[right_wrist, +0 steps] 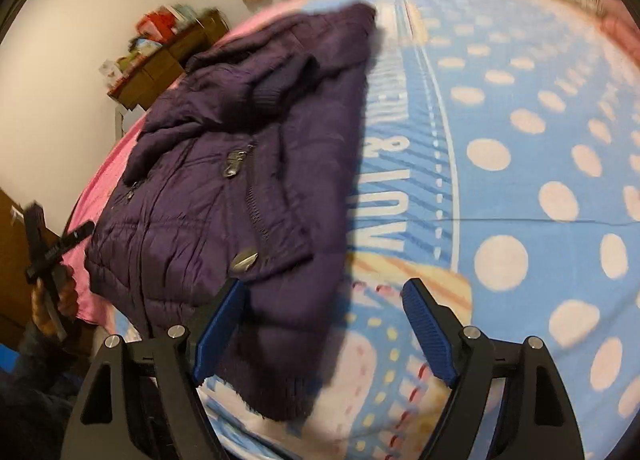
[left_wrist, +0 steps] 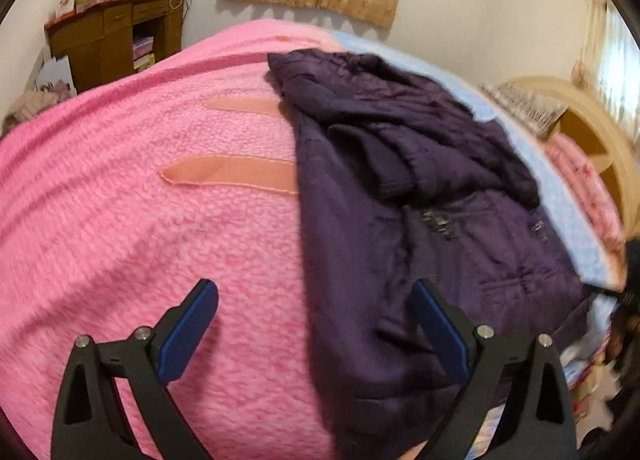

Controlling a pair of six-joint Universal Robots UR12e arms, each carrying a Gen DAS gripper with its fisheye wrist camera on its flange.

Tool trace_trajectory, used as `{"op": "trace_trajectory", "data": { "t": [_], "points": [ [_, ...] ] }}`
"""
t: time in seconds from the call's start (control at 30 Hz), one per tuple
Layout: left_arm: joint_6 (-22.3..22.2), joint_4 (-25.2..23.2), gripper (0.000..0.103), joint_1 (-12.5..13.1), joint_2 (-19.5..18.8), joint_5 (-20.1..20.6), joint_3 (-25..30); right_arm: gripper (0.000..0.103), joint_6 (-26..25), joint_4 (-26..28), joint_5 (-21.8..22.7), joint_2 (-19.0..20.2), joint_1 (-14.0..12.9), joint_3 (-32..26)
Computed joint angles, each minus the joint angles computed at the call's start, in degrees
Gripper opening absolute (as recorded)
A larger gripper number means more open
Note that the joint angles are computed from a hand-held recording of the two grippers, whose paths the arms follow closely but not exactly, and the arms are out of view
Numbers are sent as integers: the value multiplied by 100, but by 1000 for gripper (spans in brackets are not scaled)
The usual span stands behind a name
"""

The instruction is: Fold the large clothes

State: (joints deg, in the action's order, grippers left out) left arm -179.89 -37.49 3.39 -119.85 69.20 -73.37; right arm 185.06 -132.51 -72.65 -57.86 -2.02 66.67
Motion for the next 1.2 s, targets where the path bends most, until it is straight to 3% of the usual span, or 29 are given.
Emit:
{"op": "trace_trajectory", "data": {
  "t": [0.1,0.23,0.3,0.33,0.4,0.43,0.5,0.6,0.8,0.97,1.07,1.2],
  "points": [
    [93,68,91,-53,-62,-30,37,81,331,-411,101,-45,-6,204],
    [124,-33,86,-100,-80,-261,-15,80,387,-925,161,-80,32,452],
    [140,9,84,-122,-20,-205,-162,72,253,-989,211,-129,60,550],
    [173,180,84,-141,18,-151,-264,58,221,-1052,248,-144,69,604],
    [360,391,72,-160,113,-73,-455,52,276,-1187,301,-166,66,700],
    [400,477,67,-163,134,-47,-505,43,285,-1253,332,-167,61,718],
    [468,576,42,-154,179,-27,-562,29,466,-1488,598,-223,3,818],
    [466,573,30,-101,304,-152,-590,23,462,-1817,718,-372,-12,988],
    [506,-227,28,63,693,-871,-579,21,775,-2276,1099,-789,-71,1369],
    [516,-861,28,305,988,-1747,-570,20,1527,-3078,1527,-1101,-210,1630],
    [372,-988,28,415,990,-2133,-439,19,1792,-3425,1520,-1062,-215,1484],
    [142,-1076,28,440,710,-2413,8,18,1865,-3442,1468,-733,-179,870]
  ]
}}
